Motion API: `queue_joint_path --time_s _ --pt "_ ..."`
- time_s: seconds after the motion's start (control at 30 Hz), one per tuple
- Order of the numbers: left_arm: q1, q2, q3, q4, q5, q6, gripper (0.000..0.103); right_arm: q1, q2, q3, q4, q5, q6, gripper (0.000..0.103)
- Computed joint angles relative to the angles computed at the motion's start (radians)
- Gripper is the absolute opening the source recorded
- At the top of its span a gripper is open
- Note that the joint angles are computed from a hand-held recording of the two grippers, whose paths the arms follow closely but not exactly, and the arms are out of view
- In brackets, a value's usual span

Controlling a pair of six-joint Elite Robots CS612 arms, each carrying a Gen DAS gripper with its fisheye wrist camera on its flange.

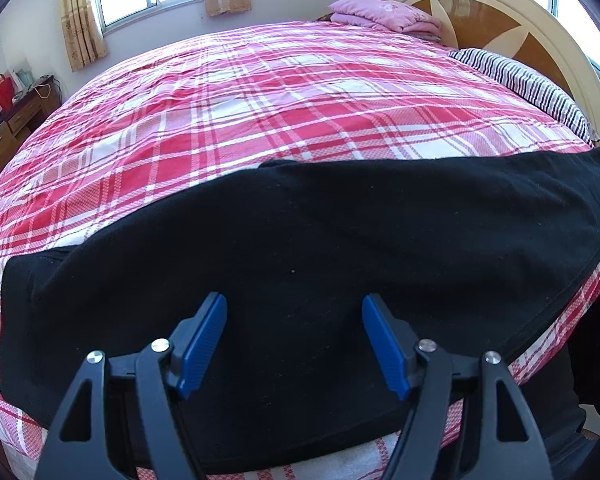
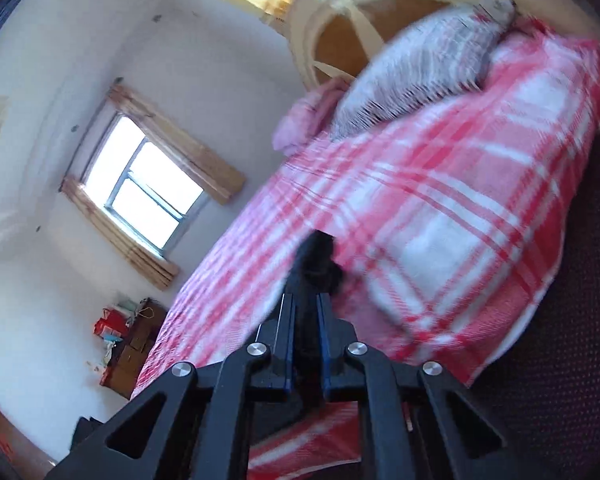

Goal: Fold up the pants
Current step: 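Grasp the pants leg end with the right gripper and lift it, then fold the held leg end over the pants and open the right gripper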

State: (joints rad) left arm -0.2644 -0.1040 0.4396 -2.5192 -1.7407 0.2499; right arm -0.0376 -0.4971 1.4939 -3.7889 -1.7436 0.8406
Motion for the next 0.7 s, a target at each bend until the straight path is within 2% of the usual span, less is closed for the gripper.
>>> queue_joint_path --time_s 0.2,0.33,0.4,0.57,0.7 --pt "0.000 -0.004 0.007 -0.008 -0.002 -0.004 0.073 0.067 -0.028 -0.064 0.071 -0.056 -0.216 0.009" --pt "0.002 -0.007 0.014 -0.017 -0.006 -0.008 0.073 0.104 -0.024 -0.133 0.143 -0.052 -0.343 0.009" --pt "0.004 -0.007 0.013 -0.019 -0.010 -0.014 0.073 0.120 -0.014 -0.181 0.206 -0.017 -0.387 0.009" --pt "0.008 -0.002 0.008 -0.019 -0.020 -0.026 0.073 0.146 0.030 -0.294 0.323 0.073 -0.427 0.009" --pt "0.010 -0.001 0.009 -0.022 -0.030 -0.031 0.073 0.163 0.092 -0.421 0.453 0.157 -0.463 0.009"
